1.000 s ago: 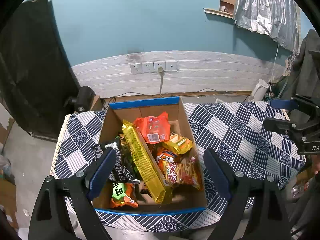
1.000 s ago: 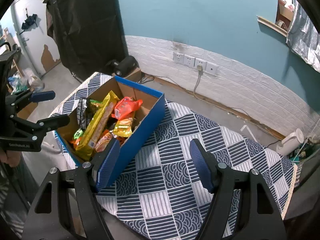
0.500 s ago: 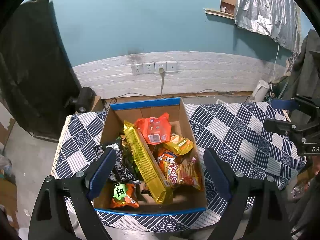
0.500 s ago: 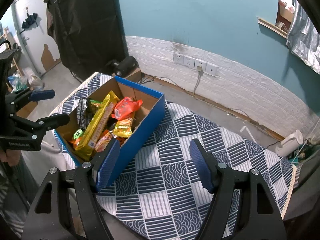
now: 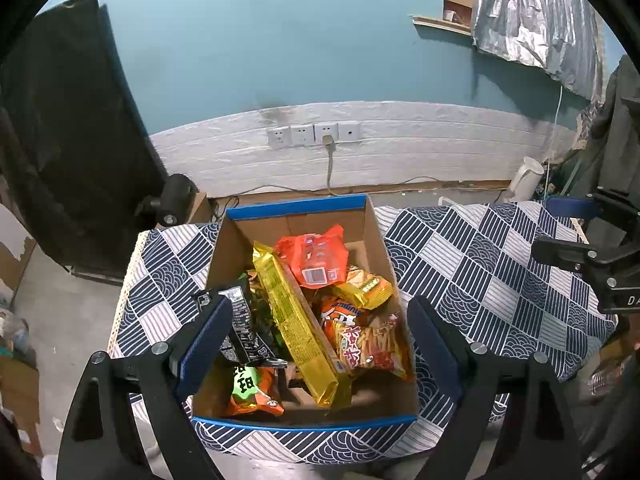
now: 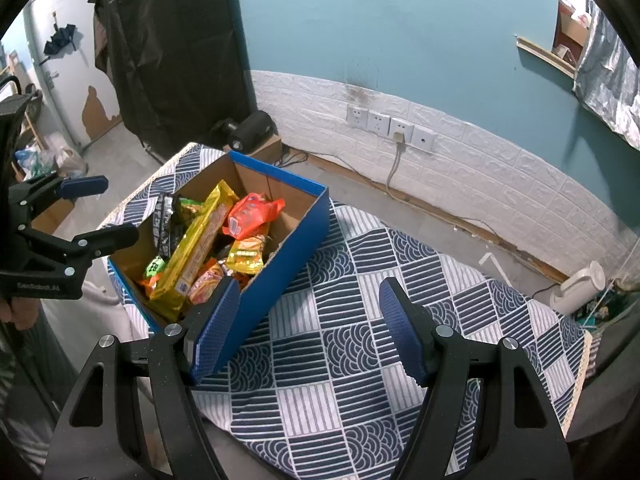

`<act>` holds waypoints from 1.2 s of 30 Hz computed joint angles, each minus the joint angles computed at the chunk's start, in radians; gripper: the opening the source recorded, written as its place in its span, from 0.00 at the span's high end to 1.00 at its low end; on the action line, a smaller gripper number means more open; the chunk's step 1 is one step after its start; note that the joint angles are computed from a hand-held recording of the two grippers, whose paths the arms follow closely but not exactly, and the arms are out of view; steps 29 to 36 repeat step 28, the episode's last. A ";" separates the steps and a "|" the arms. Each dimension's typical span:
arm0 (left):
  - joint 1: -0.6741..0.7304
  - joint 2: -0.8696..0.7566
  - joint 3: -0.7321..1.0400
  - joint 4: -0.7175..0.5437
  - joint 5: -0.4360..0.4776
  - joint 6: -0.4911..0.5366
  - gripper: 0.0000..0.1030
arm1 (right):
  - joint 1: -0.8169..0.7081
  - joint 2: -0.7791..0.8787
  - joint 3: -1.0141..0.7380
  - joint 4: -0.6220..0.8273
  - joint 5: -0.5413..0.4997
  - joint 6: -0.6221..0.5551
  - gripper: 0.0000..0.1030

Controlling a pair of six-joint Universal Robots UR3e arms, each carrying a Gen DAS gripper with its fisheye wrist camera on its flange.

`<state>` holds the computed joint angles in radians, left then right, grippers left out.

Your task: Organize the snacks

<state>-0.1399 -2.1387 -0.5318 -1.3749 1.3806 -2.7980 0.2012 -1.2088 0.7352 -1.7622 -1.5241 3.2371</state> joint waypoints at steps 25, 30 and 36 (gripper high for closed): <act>-0.004 -0.005 0.006 -0.005 0.017 -0.006 0.12 | 0.001 0.001 -0.001 0.001 -0.001 -0.001 0.30; -0.006 -0.012 0.017 -0.014 0.019 -0.008 0.13 | 0.000 0.001 -0.002 0.002 0.000 -0.002 0.30; -0.006 -0.012 0.017 -0.014 0.019 -0.008 0.13 | 0.000 0.001 -0.002 0.002 0.000 -0.002 0.30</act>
